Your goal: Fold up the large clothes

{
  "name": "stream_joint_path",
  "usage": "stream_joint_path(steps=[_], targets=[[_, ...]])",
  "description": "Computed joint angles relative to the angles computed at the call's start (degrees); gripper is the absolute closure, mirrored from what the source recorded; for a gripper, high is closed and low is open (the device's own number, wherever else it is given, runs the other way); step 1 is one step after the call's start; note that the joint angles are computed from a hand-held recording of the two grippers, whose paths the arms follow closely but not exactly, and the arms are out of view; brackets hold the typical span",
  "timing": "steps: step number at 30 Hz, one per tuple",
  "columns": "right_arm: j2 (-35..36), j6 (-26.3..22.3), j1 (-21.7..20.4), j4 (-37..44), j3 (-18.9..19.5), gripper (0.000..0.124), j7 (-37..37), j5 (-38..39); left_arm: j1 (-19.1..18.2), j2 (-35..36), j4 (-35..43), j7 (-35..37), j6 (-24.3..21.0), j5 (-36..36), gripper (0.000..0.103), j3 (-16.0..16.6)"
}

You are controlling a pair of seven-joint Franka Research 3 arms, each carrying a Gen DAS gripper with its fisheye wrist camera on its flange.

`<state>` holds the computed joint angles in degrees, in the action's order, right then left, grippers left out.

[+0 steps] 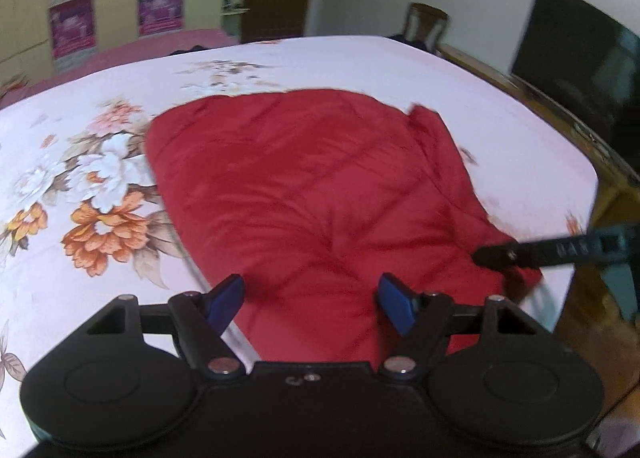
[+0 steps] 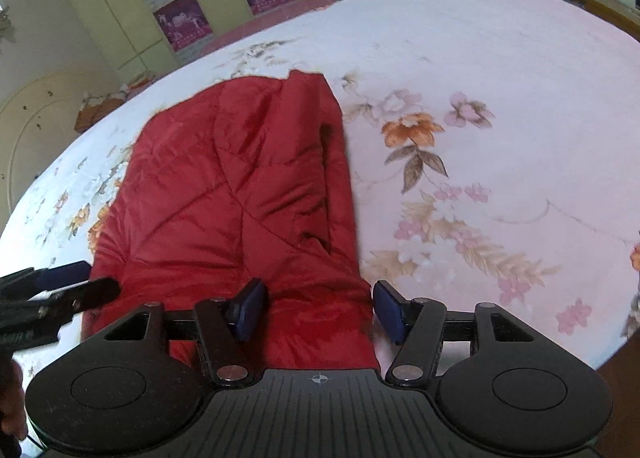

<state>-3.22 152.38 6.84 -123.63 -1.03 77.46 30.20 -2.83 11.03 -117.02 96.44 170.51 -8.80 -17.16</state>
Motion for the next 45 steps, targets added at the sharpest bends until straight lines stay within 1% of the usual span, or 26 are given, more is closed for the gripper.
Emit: stream_joint_path(steps=[2, 4, 5, 7, 10, 11, 12, 15, 16, 17, 18, 20, 21, 22, 24, 26, 27, 29, 32, 34, 35, 36, 37, 40, 42, 45], targets=[[0.28, -1.46, 0.05, 0.38, 0.08, 0.065, 0.50, -0.83, -0.05, 0.15, -0.85, 0.42, -0.06, 1.03, 0.029, 0.34], [0.82, -3.04, -0.06, 0.44, 0.08, 0.064, 0.52, -2.40, 2.11, 0.76, -0.54, 3.02, -1.18, -2.98, 0.027, -1.65], [0.97, -3.42, -0.13, 0.43, -0.01, 0.064, 0.41, -2.00, 2.53, 0.95, -0.10, 3.57, -1.88, -4.31, 0.027, -2.01], [1.12, -5.04, -0.42, 1.55, -0.25, 0.064, 0.44, -1.62, 2.09, 0.84, 0.18, 3.58, -1.86, -4.53, 0.027, -1.53], [0.68, -4.10, -0.60, 2.66, -0.36, 0.064, -1.86, -0.99, 1.88, 0.47, 0.89, 2.71, -2.15, -5.79, 0.027, -1.22], [0.77, -3.52, -0.61, 3.27, -0.50, 0.064, -3.43, 0.57, 1.51, 0.36, 1.33, 1.45, -2.60, -5.77, 0.026, -0.67], [1.28, -3.51, -0.65, 4.36, -0.71, 0.064, -5.27, 2.69, 1.01, 0.36, 1.87, -0.29, -2.94, -5.38, 0.022, 0.09], [5.40, -5.73, -1.48, 9.94, -1.03, 0.063, -8.23, 7.54, 0.84, 0.92, 3.72, -4.16, -3.61, -6.15, 0.015, 1.05], [7.14, -6.44, -1.90, 11.98, -0.94, 0.059, -8.27, 8.54, 0.47, 1.35, 4.47, -6.52, -3.95, -5.62, 0.013, 1.81], [9.06, -7.33, -2.31, 14.29, -0.79, 0.045, -7.62, 9.01, -0.29, 1.90, 5.39, -10.06, -4.60, -4.11, 0.012, 3.10], [10.68, -8.05, -2.83, 16.26, -0.47, 0.040, -7.85, 10.16, -0.42, 2.82, 6.68, -12.91, -5.67, -3.51, 0.013, 3.79], [13.48, -9.32, -3.93, 19.61, 0.41, 0.040, -9.67, 12.74, 0.43, 4.31, 8.63, -16.20, -7.56, -4.19, 0.013, 3.71], [14.75, -10.45, -4.56, 21.22, 0.82, 0.040, -10.57, 13.80, 1.01, 4.95, 9.40, -17.30, -8.13, -4.98, 0.013, 3.33], [16.38, -12.20, -5.24, 23.25, 1.17, 0.040, -11.31, 14.58, 2.18, 5.46, 9.93, -17.30, -8.65, -7.01, 0.013, 2.23], [19.51, -14.91, -6.14, 26.91, 1.65, 0.039, -10.89, 14.72, 4.39, 7.19, 11.49, -16.22, -9.59, -11.70, 0.013, -0.13], [22.35, -17.65, -7.64, 29.94, 2.44, 0.038, -11.21, 16.54, 5.53, 8.68, 12.63, -14.94, -9.97, -14.56, 0.013, -1.66], [23.39, -18.79, -8.29, 31.02, 2.79, 0.035, -11.12, 17.33, 5.86, 9.24, 13.01, -14.37, -10.04, -15.56, 0.013, -2.23], [25.39, -21.33, -9.98, 32.86, 3.72, 0.035, -12.28, 19.86, 7.53, 10.66, 13.72, -11.46, -9.95, -19.38, 0.014, -4.51], [27.79, -25.21, -12.09, 34.76, 4.81, 0.035, -13.06, 23.28, 8.34, 11.49, 13.66, -9.92, -9.14, -22.80, 0.017, -5.74], [28.52, -26.29, -12.85, 35.30, 5.17, 0.036, -14.13, 24.71, 7.95, 11.55, 13.35, -9.64, -8.29, -22.99, 0.020, -5.54], [28.84, -27.17, -13.08, 35.80, 5.25, 0.042, -14.45, 24.84, 7.70, 11.56, 13.27, -9.59, -7.95, -22.78, 0.021, -5.40], [29.53, -29.37, -13.70, 36.69, 5.48, 0.059, -13.93, 25.58, 7.26, 11.51, 13.29, -10.01, -7.78, -22.18, 0.023, -5.02], [30.02, -30.72, -14.04, 37.12, 5.53, 0.062, -12.40, 26.31, 6.71, 11.39, 13.33, -10.74, -7.74, -21.28, 0.026, -4.47], [30.27, -31.23, -14.12, 37.35, 5.51, 0.068, -12.09, 26.73, 6.12, 11.02, 13.48, -11.82, -7.89, -19.68, 0.031, -3.90], [30.09, -32.12, -14.30, 37.66, 5.59, 0.080, -11.54, 27.09, 5.51, 10.55, 13.41, -12.72, -7.80, -18.06, 0.033, -3.19], [28.49, -31.72, -13.80, 37.04, 5.44, 0.087, -12.97, 26.46, 4.76, 9.54, 13.08, -14.31, -7.16, -15.62, 0.037, -2.16]])
